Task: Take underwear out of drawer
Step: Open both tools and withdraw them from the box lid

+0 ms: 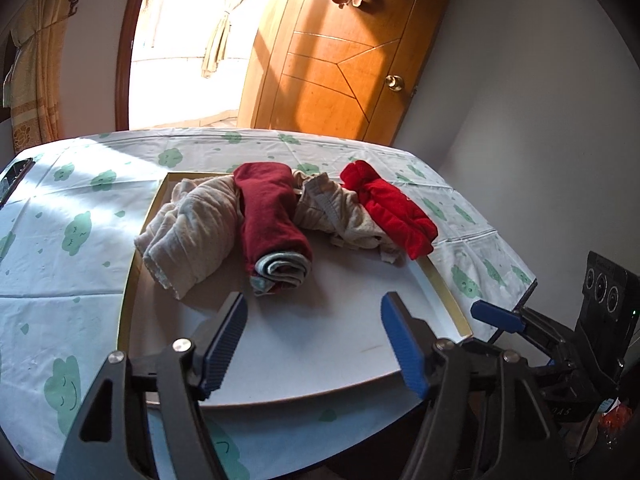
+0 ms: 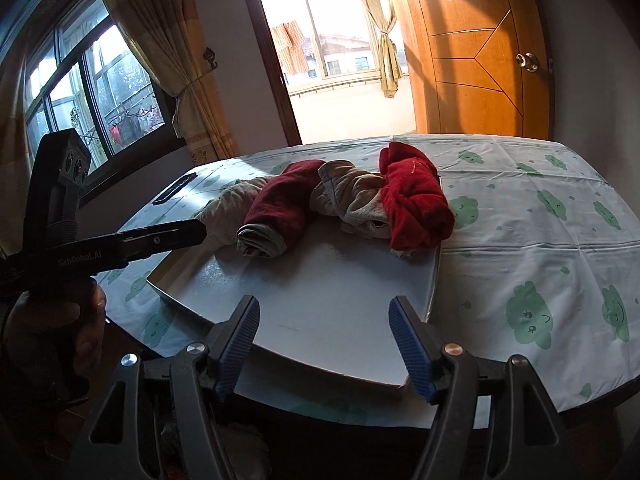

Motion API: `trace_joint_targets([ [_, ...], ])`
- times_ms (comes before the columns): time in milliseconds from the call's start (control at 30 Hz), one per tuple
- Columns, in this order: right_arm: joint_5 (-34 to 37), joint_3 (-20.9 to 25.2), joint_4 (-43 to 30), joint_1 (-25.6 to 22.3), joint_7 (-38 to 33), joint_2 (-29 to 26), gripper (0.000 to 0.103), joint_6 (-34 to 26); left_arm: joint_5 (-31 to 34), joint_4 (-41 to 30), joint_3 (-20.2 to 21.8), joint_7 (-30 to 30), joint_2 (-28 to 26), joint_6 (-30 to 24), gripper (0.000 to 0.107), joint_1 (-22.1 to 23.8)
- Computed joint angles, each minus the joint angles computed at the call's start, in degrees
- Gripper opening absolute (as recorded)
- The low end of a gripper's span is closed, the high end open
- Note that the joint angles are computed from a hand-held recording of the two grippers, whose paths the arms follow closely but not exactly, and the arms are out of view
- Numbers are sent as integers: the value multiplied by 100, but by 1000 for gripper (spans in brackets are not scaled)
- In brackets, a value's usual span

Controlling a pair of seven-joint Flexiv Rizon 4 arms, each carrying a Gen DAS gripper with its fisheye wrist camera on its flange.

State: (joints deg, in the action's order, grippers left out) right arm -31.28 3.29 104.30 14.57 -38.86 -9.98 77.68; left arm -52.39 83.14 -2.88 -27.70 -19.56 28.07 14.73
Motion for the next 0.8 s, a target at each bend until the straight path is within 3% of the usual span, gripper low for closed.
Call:
trace_joint_targets([
  [567, -1810, -40, 1276, 110, 1792, 444, 75, 959, -455, 1762, 592, 1315, 1093, 321, 74, -85],
  [800, -1410, 182, 1447, 151, 1400, 339, 75, 877, -408, 2340, 810, 1682, 1344, 570, 74, -97],
])
